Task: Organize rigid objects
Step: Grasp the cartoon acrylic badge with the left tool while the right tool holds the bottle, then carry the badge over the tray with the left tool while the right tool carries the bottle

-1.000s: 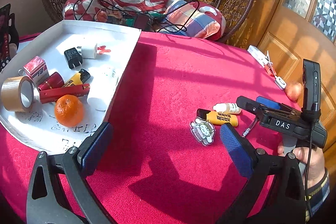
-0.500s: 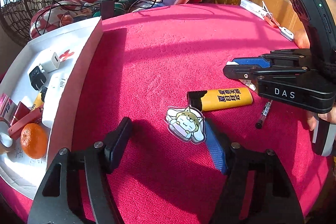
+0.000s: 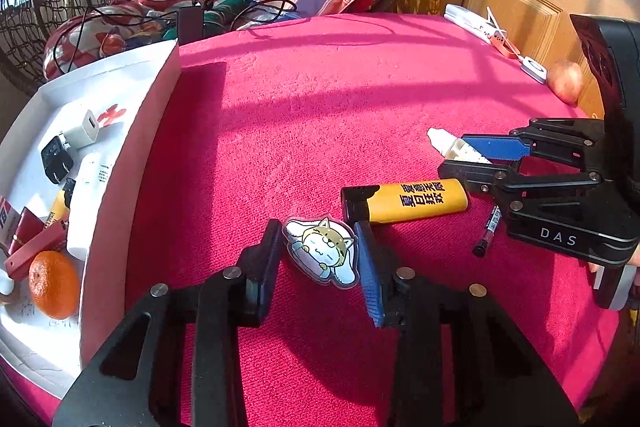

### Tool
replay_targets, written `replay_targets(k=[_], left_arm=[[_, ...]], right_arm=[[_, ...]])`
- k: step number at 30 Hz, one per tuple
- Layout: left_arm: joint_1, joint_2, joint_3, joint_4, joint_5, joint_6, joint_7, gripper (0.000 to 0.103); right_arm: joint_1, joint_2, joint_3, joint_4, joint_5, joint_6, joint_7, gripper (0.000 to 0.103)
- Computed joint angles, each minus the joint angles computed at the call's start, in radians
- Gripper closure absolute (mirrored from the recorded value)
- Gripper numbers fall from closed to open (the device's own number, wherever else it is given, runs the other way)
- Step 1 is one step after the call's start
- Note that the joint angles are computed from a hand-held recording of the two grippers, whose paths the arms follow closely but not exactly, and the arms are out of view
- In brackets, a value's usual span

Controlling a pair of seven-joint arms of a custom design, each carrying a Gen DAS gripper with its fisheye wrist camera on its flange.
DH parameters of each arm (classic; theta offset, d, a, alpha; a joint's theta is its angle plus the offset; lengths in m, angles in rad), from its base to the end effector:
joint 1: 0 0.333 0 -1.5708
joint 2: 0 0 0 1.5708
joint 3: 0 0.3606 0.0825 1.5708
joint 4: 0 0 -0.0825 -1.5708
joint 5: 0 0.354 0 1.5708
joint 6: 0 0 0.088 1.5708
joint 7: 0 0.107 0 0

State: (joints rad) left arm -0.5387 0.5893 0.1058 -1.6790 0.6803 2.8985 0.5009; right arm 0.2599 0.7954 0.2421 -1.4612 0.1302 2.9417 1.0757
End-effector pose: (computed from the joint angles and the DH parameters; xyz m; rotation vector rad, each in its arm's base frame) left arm 0.6295 -0.3493 0.3776 -1.8293 1.8533 -0.7775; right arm 0.7104 0.3144 0.3484 -2.2579 0.9894 -0.4400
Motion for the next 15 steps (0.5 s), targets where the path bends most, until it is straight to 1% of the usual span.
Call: replay_targets(k=[1,2,4,5,6,11,15], left_arm=[[-0.006,-0.007,0.011,-0.015,0.007,0.022,-0.019,0.067],[-0.022,-0.016,0.034,-0.029,0.024,0.041,-0.046,0.067],[-0.053,-0.030,0.072,-0.050,0.059,0.066,-0.091,0.067],[-0.059,-0.036,0.080,-0.059,0.070,0.076,-0.107,0.067],[-0.068,-0.043,0.089,-0.067,0.083,0.087,-0.125,0.067],[-0.119,-0.073,0.148,-0.096,0.167,0.137,-0.229,0.067],[-0.182,-0.107,0.226,-0.113,0.292,0.171,-0.364,0.067]], right_arm=[[-0.009,-0.004,0.012,-0.011,0.004,0.009,-0.008,0.077],[-0.017,-0.009,0.022,-0.024,0.011,0.020,-0.011,0.084],[-0.039,-0.022,0.048,-0.057,0.031,0.064,-0.012,0.085],[-0.055,-0.030,0.068,-0.075,0.040,0.090,-0.015,0.085],[-0.078,-0.038,0.098,-0.095,0.051,0.113,-0.020,0.084],[-0.221,-0.068,0.290,-0.186,0.065,0.218,-0.067,0.084],[-0.296,-0.075,0.397,-0.228,0.023,0.262,-0.060,0.084]])
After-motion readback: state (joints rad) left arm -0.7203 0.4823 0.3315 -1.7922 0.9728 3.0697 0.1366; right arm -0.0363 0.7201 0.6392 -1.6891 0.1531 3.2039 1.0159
